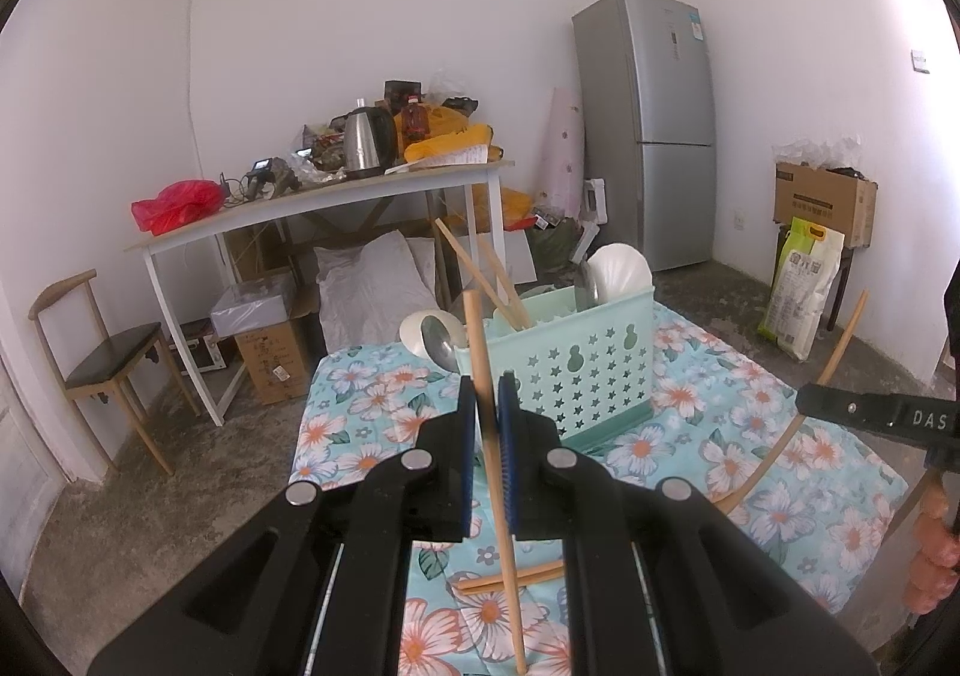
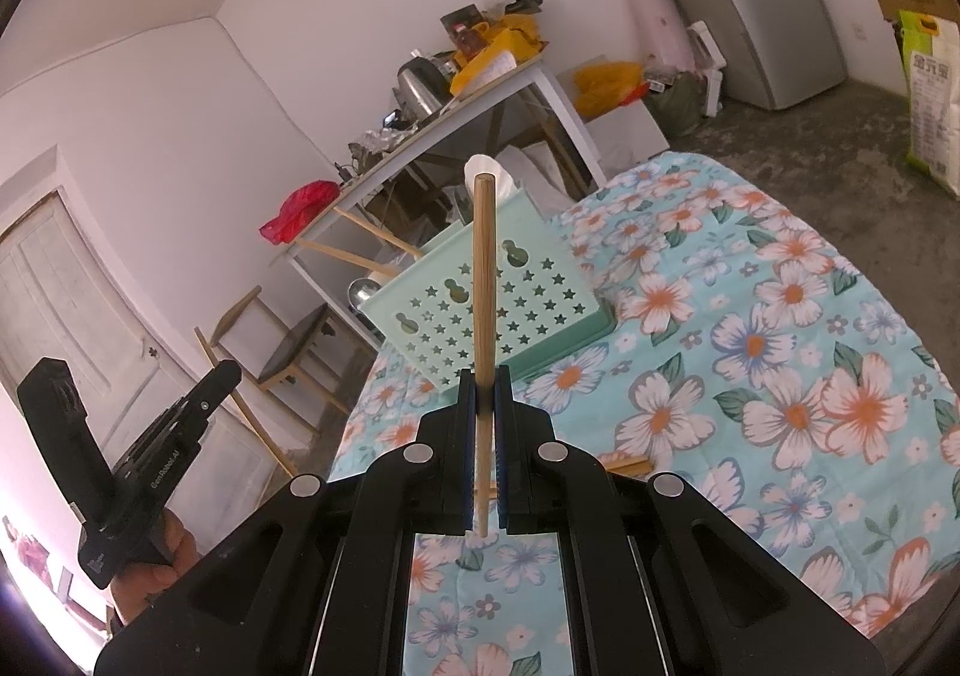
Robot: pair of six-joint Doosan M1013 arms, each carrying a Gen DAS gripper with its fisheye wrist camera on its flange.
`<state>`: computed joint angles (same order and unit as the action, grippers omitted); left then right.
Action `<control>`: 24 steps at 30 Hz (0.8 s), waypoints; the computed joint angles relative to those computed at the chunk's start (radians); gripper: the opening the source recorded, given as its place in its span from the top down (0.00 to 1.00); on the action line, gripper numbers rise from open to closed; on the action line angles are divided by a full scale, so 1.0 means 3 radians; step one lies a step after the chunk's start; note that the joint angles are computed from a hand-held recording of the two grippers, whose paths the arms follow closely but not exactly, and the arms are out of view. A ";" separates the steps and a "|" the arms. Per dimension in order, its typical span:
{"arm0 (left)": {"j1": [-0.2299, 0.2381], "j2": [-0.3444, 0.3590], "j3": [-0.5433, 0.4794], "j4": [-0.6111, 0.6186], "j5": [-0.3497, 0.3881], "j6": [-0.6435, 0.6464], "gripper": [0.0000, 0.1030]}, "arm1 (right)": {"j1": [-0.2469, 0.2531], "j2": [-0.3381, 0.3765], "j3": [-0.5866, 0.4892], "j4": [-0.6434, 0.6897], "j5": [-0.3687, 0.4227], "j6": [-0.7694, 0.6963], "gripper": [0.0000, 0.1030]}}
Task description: Organize utensils
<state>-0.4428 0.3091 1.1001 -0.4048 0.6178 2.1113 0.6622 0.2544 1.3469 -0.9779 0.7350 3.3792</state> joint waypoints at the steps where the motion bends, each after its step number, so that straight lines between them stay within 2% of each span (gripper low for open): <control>1: 0.0004 0.0001 -0.0008 -0.0031 0.0012 0.0008 0.94 | 0.0001 0.0003 -0.0005 -0.0004 -0.0001 0.0001 0.96; 17: 0.0035 -0.0050 -0.0025 -0.0210 -0.0084 0.0107 0.95 | -0.0009 -0.0027 0.0032 -0.0091 -0.0071 0.0058 0.96; 24: 0.0080 -0.0047 -0.0093 -0.0432 -0.0126 0.0142 0.95 | -0.0017 -0.0055 0.0055 -0.0159 -0.0121 0.0111 0.96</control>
